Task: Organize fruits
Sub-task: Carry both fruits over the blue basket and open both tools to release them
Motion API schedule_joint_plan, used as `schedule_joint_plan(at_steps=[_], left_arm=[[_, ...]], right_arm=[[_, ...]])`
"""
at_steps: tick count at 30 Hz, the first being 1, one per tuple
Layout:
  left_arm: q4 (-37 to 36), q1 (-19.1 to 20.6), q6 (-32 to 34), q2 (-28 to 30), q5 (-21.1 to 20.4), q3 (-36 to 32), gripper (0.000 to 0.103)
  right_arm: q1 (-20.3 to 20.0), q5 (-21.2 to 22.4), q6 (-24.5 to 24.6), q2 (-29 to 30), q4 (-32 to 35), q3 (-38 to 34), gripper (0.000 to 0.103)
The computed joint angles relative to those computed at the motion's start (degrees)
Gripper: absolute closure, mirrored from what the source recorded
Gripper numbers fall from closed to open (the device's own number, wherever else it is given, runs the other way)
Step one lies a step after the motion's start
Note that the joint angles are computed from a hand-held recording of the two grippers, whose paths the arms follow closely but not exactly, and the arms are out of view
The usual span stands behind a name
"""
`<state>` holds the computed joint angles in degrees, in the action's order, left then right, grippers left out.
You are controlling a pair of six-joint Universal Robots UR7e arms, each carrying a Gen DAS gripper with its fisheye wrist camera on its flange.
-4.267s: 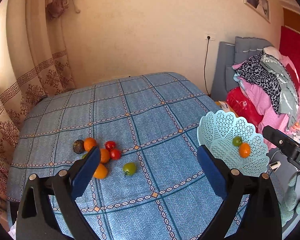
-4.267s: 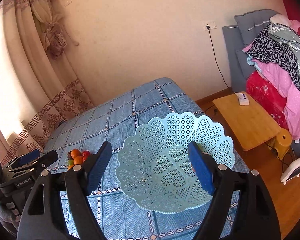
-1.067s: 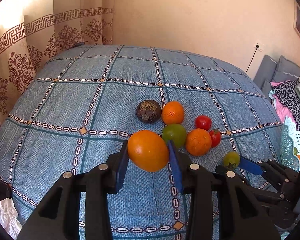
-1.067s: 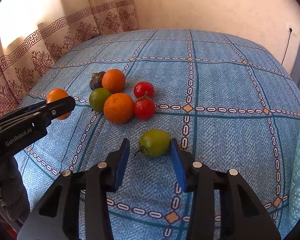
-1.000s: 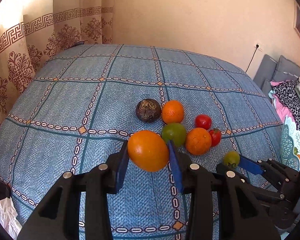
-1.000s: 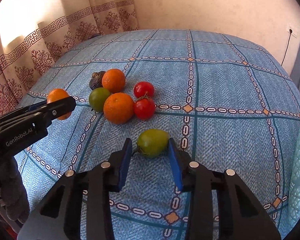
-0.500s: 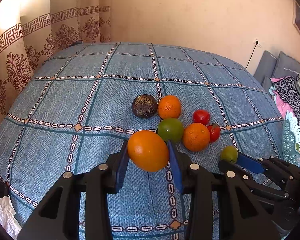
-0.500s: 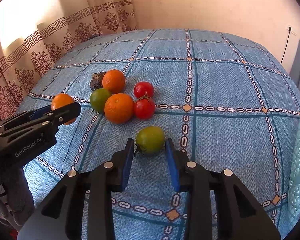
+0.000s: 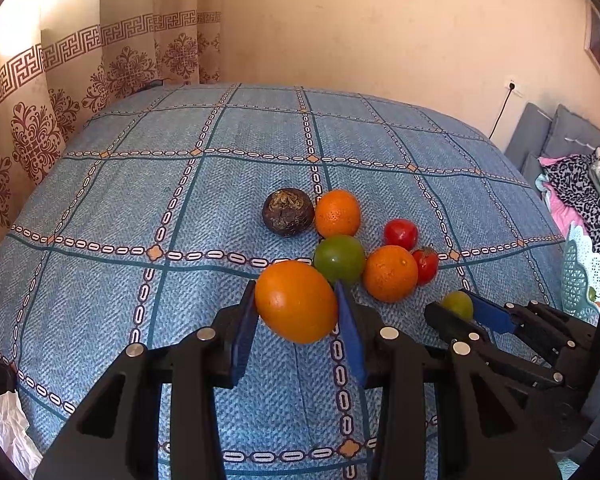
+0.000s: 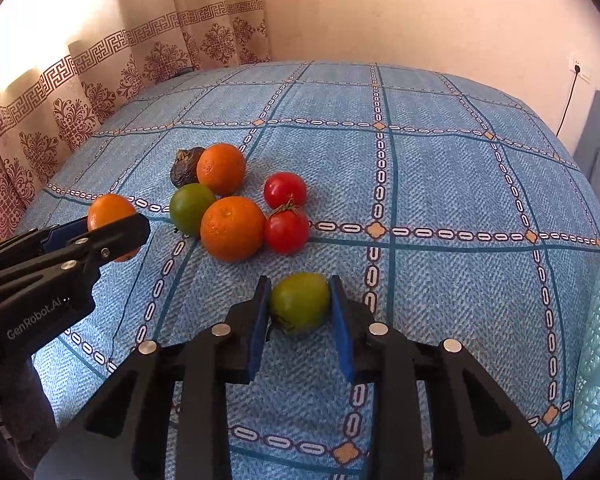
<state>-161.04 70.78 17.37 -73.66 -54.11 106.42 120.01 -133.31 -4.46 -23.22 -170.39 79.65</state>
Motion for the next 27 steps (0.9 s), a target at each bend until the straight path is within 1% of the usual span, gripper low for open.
schedule_joint_plan(at_steps=[3,8,13,22,27], left_arm=[[-0.19,-0.07,0.32,0.04,0.08,0.15,0.064],[-0.73,-0.32,0.73,0.14,0.54,0.35,0.064],[-1.25,-1.10,0.89,-0.31,1.00,1.10,0.064],[-2.39,-4.42,2.23,-3.27,0.71,3.72,0.064],[-1.93,-6.94,2.31,-4.87,-0.58,5.07,0.064]], right_arm=[[0.14,0.40,0.52,-0.57,-0.47,0.64,0.073],[1.16,0.59,-0.16,-1.77,-2.60,2.07,0.073],[2.09,1.02,0.38,-3.86,-4.46,4.19,0.073],[3.96,0.62,-0.08,-8.99,-10.94,9.59,0.073],[4.48,-0.58,0.80,-12.63,-14.80,13.40,0.073]])
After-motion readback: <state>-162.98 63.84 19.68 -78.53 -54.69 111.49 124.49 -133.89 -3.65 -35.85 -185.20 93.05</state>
